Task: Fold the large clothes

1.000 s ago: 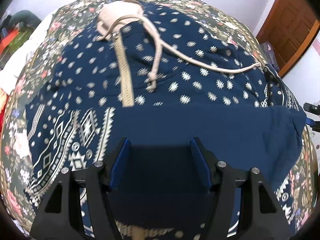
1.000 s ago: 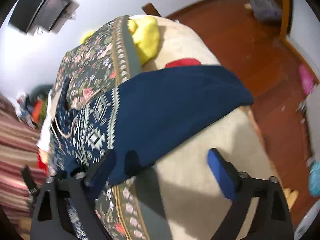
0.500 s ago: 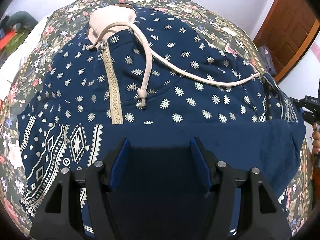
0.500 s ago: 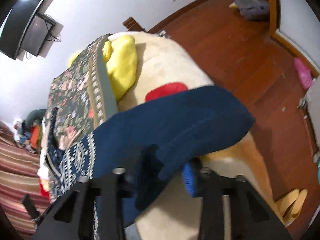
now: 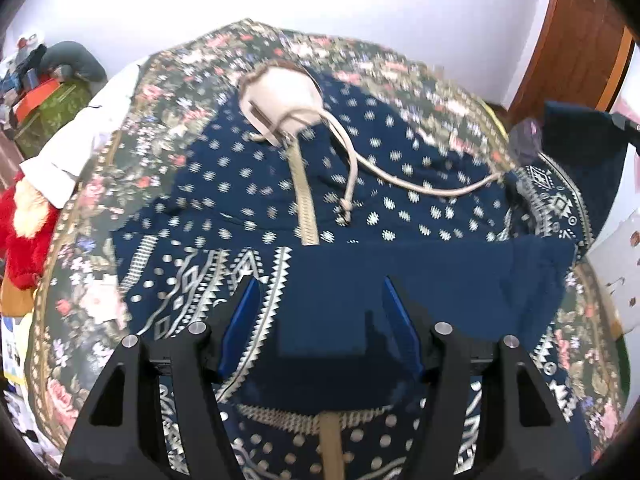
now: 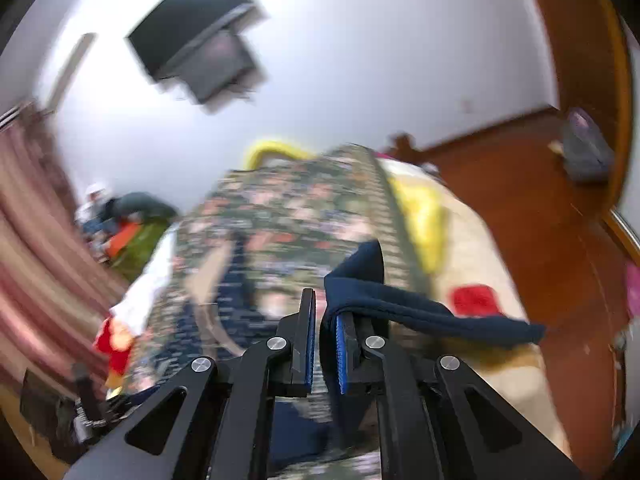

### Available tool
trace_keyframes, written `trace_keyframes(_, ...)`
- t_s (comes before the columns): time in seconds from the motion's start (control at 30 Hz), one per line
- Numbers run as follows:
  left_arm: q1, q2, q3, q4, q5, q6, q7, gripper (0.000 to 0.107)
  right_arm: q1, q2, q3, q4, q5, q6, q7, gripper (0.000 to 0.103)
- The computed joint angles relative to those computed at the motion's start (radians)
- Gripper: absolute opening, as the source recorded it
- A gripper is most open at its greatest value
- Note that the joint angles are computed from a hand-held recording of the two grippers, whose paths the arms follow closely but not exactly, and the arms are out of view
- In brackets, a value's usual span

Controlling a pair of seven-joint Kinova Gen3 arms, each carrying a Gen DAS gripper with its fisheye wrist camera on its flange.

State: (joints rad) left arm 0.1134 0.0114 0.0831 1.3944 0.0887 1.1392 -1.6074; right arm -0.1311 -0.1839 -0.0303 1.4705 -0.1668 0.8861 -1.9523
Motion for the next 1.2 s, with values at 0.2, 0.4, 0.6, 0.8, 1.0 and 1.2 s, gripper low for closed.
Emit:
trace_keyframes(0.2, -0.041, -0.082, -0.037, 0.023, 0.065, 0.011, -0.071, 0.063, -0.109, 0.085, -0.132, -0.084, 0.066, 0.043, -0.040, 0.007)
trace_keyframes(0.4, -0.066, -0.130, -0.072, 0.048, 0.130, 0.052, -0.151, 0.063, -0.258, 0.240, -0.184, -0.107, 0.170, 0.170, -0.125, 0.007)
trace_keyframes(0.6, -0.064, -0.111, -0.064, 0.061, 0.178, 0.082, -0.176, 0.063, -0.301, 0.285, -0.147, -0.040, 0.132, 0.243, -0.136, 0.007)
trace_keyframes(0.8, -0.018, -0.045, -0.005, 0.021, 0.174, 0.086, -0.133, 0.063, -0.241, 0.242, -0.120, -0.053, 0.007, 0.346, 0.003, 0.007)
trace_keyframes(1.0, 0.068, 0.023, 0.059, -0.085, 0.127, 0.093, -0.101, 0.063, -0.229, 0.099, -0.128, 0.008, 0.117, 0.362, 0.011, 0.007)
trace_keyframes(1.2, 0.202, 0.144, 0.117, -0.255, 0.028, 0.137, -0.063, 0.063, -0.129, -0.040, -0.103, 0.071, 0.213, 0.392, -0.047, 0.007)
